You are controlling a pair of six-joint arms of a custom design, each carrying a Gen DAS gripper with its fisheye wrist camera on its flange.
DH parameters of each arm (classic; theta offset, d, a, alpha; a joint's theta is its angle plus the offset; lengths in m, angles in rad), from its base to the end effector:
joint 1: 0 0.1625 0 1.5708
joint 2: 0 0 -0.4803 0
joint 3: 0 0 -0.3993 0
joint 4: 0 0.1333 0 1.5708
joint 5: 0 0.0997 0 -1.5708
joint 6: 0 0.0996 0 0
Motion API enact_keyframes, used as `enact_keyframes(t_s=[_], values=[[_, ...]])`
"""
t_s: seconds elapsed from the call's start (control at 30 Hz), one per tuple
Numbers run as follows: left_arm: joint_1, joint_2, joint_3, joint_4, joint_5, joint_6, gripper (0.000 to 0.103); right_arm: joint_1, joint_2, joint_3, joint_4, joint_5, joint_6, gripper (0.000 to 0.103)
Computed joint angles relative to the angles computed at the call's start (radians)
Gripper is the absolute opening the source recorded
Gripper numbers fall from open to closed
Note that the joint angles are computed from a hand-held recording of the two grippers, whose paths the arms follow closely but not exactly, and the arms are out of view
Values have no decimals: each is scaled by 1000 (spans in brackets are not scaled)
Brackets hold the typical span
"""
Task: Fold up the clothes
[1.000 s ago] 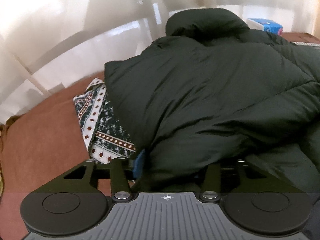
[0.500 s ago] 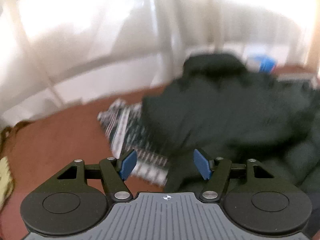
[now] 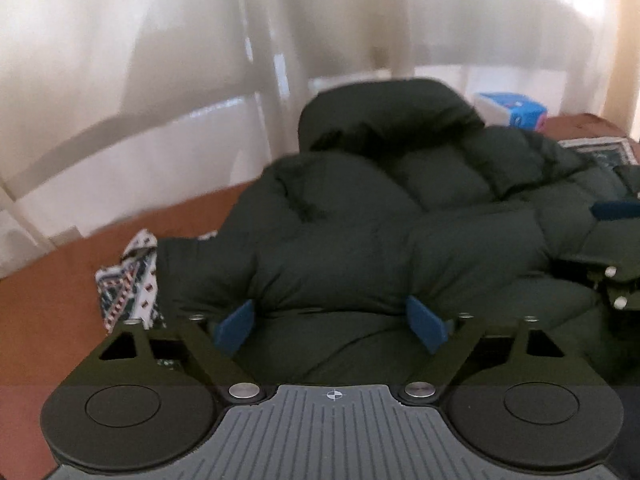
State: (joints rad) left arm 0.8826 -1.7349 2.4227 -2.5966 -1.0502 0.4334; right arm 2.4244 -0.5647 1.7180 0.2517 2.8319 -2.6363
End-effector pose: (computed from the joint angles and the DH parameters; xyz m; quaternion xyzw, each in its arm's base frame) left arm -0.0828 -0.3886 0.3344 0.4700 0.8297 -0.1934 0.2310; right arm 0.3827 -0.2828 0.0081 0.0914 -0.8012 0.4212 0.4151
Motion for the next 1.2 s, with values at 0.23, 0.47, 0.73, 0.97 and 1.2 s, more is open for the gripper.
enact_keyframes(t_s=[0.23,0.47,0.73,0.97,1.2], values=[[59,42,32,-90,-27,37,96,-71,-26,115,-229,-72,-97,85],[94,93,50,-161,-33,55,97,-107,-16,126,-268,-107,-131,85],[88,117,63,-199,1,74,100,-120,-20,142,-334,-109,-175,85],[17,-82,3,43,29,-66,94,7,-18,47,-124,-49,-78,81],[3,-161,125,10,84,-96,98,38,78,34,54,-62,252,81]])
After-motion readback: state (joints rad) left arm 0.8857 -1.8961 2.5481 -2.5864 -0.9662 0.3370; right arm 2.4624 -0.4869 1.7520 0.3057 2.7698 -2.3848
